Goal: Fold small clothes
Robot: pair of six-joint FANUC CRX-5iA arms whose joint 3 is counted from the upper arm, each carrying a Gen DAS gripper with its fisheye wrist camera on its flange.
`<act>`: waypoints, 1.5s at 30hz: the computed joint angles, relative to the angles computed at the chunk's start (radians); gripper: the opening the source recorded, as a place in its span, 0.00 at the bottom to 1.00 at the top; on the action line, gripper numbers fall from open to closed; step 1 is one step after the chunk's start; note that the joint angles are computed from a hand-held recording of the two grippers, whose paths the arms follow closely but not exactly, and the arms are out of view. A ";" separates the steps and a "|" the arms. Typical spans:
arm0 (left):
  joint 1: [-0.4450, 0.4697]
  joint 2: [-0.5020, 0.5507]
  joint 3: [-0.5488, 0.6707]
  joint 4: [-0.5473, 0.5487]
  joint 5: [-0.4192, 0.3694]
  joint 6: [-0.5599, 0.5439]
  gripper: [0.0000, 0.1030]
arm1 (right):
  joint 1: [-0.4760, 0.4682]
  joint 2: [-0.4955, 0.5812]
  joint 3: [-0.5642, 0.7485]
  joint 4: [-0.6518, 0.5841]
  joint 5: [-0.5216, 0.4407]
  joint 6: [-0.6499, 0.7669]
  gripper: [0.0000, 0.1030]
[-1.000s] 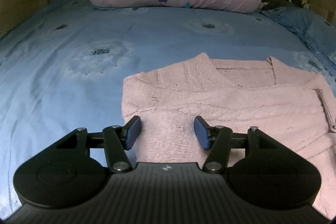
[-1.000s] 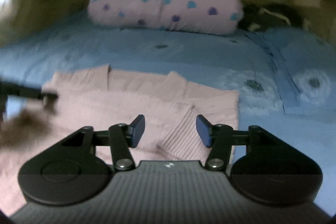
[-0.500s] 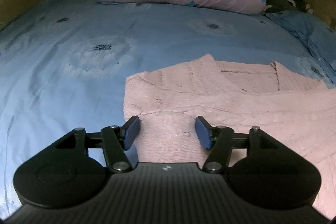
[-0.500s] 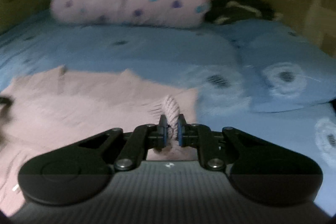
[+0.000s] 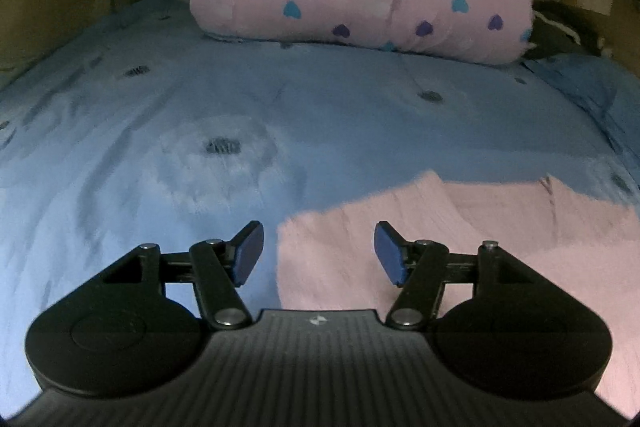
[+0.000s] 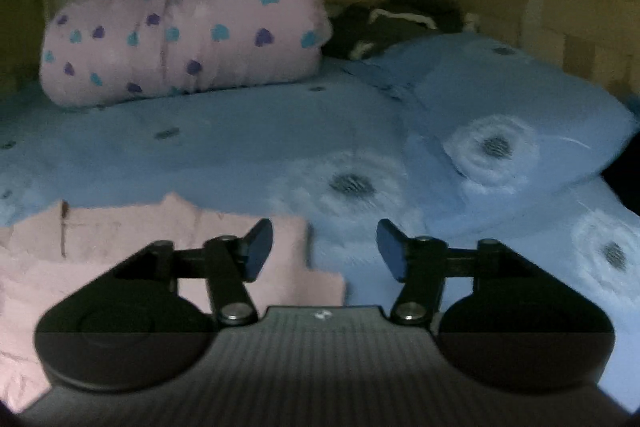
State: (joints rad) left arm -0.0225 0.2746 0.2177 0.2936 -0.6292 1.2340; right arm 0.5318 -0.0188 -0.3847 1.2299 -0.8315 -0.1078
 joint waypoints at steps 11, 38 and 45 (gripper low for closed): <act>0.027 0.171 0.154 0.009 -0.103 0.099 0.46 | -0.107 0.094 0.093 -0.300 0.228 0.194 0.51; 0.000 -0.183 -0.083 -0.102 -0.124 -0.181 0.65 | 0.128 0.000 0.109 -0.253 0.007 0.271 0.40; 0.089 -0.356 -0.268 0.042 -0.216 -0.299 0.65 | 0.300 -0.084 0.066 -0.355 -0.012 0.277 0.40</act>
State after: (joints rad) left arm 0.0666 -0.0816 -0.0504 0.3354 -0.8448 0.9350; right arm 0.8314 -0.1031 -0.3185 0.8754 -0.8437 0.1688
